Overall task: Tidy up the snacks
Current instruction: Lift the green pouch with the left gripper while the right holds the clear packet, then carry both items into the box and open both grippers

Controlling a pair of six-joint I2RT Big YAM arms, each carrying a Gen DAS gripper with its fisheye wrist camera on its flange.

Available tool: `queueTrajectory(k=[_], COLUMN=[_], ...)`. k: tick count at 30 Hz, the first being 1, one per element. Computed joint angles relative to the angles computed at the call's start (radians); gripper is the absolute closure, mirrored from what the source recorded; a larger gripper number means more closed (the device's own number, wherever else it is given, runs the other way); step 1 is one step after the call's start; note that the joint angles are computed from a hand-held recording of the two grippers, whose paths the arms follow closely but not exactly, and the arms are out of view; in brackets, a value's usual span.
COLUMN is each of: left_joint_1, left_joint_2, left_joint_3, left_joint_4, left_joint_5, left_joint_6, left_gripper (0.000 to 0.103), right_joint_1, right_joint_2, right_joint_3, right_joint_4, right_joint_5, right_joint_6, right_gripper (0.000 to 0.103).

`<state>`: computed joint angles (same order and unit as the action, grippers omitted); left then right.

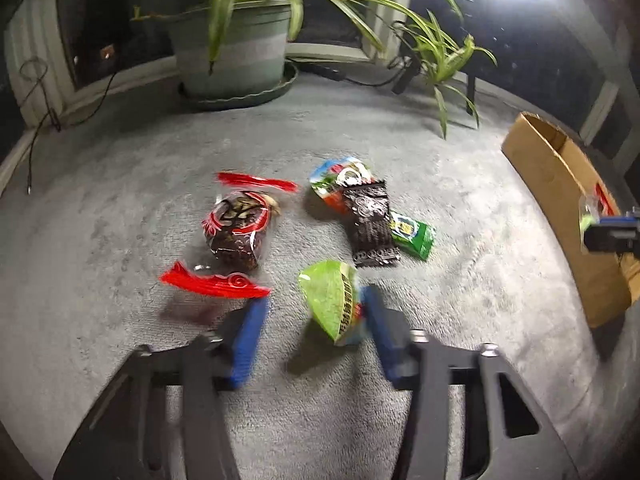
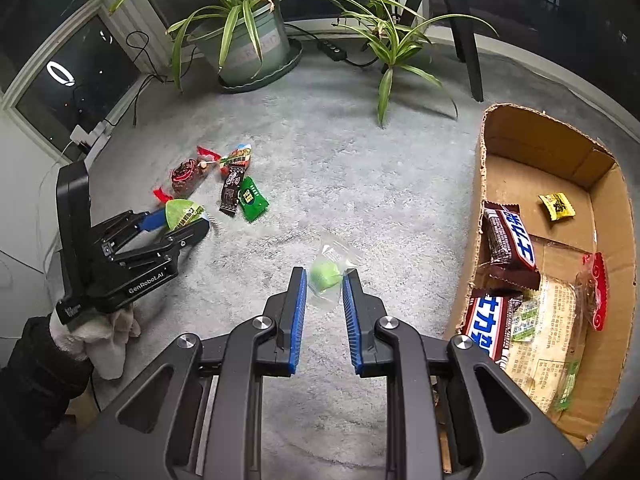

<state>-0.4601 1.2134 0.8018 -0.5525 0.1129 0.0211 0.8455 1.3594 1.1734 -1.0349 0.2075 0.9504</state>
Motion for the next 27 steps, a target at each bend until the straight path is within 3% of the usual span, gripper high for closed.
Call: queueTrajectory(k=[1,3,15,21,27], left_joint_1=[0.0,0.006,0.009,-0.06,-0.18], left_joint_2=[-0.005,-0.01,-0.092,-0.13,-0.123], left_joint_3=[-0.004,-0.008,0.003,0.027,0.061], left_joint_4=[0.003,0.003,-0.026,-0.025,-0.002], left_joint_5=[0.003,0.024,0.104,0.141,0.153], left_joint_6=[0.001,0.002,-0.041,-0.096,-0.155], left_gripper=[0.077,0.081,0.082,0.082,0.082], right_joint_1=[-0.001,-0.001,0.02,0.034,0.033], right_joint_2=[-0.002,-0.006,-0.082,-0.182,-0.291], right_joint_3=[-0.002,-0.007,-0.023,-0.062,-0.117], right_joint_4=[0.001,0.004,-0.024,-0.094,-0.19], right_joint_5=[0.001,0.002,0.055,0.115,0.153], right_joint_6=[0.002,0.004,0.027,0.082,0.151], right_gripper=[0.084,0.084,0.084,0.084,0.084])
